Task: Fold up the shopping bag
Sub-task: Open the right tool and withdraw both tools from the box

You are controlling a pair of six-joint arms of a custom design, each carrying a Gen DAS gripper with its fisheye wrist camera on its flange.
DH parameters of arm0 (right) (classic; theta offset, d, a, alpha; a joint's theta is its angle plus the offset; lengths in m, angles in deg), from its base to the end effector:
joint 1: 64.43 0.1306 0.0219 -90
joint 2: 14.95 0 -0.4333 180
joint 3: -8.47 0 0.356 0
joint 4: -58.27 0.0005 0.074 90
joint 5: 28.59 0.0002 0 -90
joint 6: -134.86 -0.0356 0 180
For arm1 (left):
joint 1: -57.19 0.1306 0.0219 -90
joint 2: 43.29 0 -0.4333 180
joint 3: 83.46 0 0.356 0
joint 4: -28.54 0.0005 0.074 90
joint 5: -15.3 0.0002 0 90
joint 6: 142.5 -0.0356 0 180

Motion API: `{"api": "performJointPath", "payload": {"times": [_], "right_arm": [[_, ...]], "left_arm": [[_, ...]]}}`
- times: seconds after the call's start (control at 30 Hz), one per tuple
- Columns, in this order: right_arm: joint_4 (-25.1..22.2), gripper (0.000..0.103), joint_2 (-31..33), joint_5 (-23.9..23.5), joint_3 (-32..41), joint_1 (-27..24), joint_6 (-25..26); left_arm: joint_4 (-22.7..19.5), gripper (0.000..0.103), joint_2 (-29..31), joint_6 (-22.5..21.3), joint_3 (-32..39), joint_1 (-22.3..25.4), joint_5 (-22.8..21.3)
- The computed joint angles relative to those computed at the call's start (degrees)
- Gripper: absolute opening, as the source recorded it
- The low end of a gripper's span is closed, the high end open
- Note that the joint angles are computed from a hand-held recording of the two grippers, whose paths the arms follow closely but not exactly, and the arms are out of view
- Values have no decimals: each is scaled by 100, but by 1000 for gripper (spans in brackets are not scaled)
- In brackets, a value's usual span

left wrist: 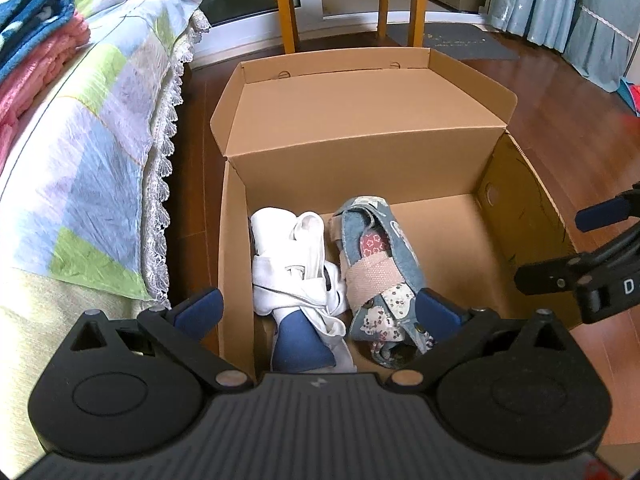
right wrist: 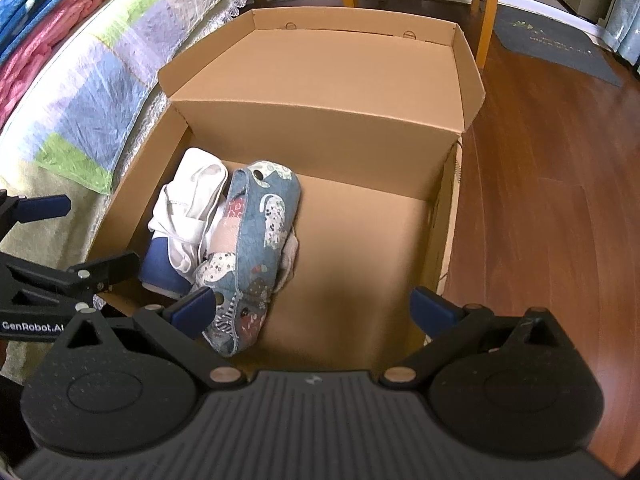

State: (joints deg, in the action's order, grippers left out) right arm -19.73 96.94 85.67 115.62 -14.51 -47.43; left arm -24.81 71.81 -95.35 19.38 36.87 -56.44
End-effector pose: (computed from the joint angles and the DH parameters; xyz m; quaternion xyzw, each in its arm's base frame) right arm 0.3667 0.4122 0.3976 0.3650 0.9050 -0.0093 0.2185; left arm 0.5567 -0.2186 0.3491 0.5340 0.8045 -0.1114 0.2348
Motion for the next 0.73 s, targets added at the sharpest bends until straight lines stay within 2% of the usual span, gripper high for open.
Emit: {"api": "performJointPath", "payload": {"times": [0.57,0.73], "right_arm": [[62,102,-6,-86,-46,12,-14],[34,102,-4,-95,-40,7,-4]], "left_arm": [[8,102,-4,17,-19,-12,23],[199,102,-67,-4,-136,-26,-62]]}}
